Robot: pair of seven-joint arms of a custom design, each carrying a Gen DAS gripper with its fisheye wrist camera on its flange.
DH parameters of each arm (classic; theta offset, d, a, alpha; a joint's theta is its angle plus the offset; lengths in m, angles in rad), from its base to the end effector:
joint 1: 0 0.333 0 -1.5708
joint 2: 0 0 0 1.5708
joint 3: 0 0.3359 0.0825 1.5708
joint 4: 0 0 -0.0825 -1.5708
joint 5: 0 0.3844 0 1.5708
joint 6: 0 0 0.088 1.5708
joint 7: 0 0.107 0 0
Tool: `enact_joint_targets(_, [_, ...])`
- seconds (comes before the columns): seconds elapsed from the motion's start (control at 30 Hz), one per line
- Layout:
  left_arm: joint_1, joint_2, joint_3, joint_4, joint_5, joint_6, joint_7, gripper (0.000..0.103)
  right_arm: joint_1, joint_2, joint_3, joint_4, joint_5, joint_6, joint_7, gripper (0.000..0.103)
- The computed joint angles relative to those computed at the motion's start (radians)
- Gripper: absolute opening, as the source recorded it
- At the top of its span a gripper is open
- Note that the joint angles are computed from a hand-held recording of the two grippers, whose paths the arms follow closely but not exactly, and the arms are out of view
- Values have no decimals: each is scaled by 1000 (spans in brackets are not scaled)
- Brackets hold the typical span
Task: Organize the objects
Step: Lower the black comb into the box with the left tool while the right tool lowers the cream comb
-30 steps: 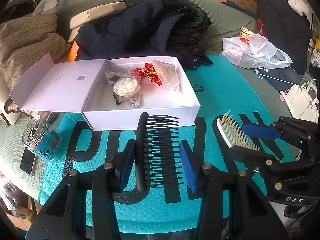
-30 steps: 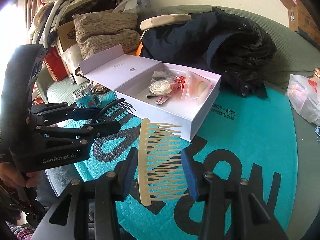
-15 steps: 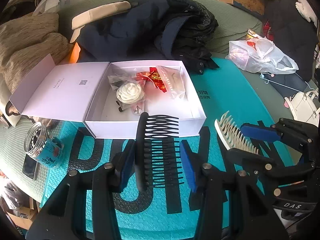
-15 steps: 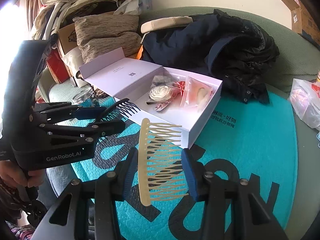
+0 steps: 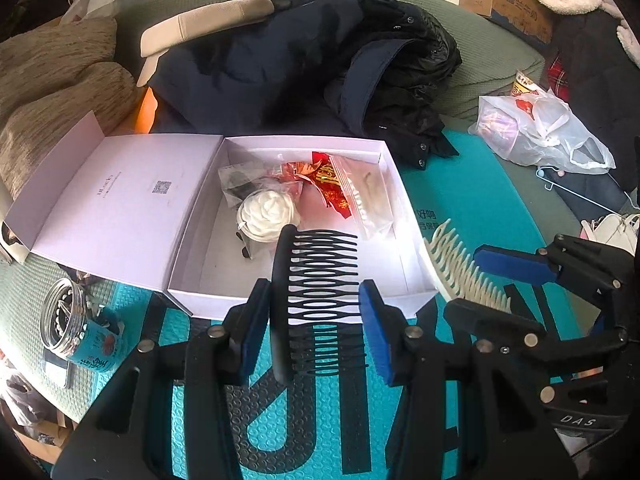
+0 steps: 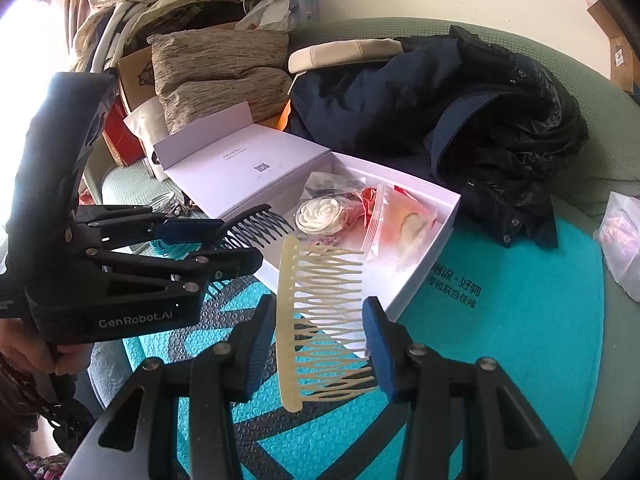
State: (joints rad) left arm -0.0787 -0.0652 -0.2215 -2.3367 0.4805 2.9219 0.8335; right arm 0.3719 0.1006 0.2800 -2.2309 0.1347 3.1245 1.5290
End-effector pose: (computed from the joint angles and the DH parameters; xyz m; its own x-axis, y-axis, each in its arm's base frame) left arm 0.5049 -0.1881 0.4502 -0.0290 -0.9968 0.0745 -0.7796 -0.0241 -0.6258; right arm 0.4769 0.3446 0.4426 0.5514 -0.8288 -0.0956 -0.6219 -0.3320 -0.7092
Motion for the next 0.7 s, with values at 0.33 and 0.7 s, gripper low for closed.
enact_joint_targets(0.33, [-32,101,58,108,-73,-19,90,43,-55,88,32,117,15,-41,-48,45])
enact_joint_targets(0.7, [-69,194,119,213,-147,-30,174,43,-60,179,10,226,-86,-32,27,45])
